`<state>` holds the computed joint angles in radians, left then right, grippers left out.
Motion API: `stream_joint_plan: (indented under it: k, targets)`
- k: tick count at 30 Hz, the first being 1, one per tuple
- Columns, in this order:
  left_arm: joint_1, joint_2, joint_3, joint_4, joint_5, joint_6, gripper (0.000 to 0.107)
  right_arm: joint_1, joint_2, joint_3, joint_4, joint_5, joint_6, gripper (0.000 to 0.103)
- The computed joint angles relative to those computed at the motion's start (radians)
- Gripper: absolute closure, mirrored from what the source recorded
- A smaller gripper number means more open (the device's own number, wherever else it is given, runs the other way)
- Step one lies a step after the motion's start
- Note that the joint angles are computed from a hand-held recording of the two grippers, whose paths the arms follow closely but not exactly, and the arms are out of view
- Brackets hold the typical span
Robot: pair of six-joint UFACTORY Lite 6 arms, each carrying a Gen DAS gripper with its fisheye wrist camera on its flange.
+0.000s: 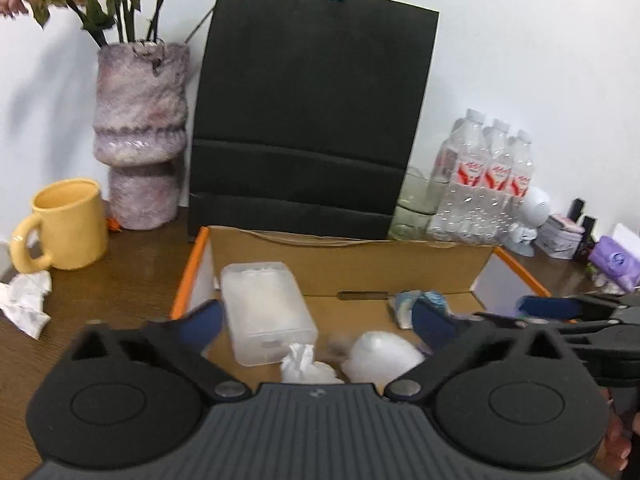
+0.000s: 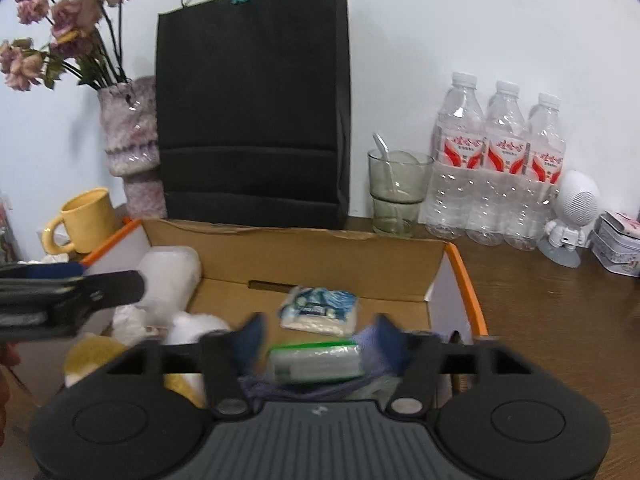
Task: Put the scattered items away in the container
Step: 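Grasp small clear bag with left tool while right tool grasps green tissue pack, drop both in box, then withdraw both tools from the box toward the remaining small items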
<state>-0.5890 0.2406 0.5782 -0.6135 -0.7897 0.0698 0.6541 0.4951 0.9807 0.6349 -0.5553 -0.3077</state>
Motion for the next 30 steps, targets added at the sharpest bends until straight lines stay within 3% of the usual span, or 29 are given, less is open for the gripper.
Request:
stream_joint_plan:
  k: [7,30]
  targets:
    - [-0.015,0.009,0.031,-0.095,0.043,0.08,0.004,0.008,-0.037,-0.017,0.034,0.039,-0.04,0.0]
    - [-0.018,0.014,0.036,-0.096,0.051,0.081,0.004,0.011,-0.043,-0.02,0.054,0.041,-0.053,0.0]
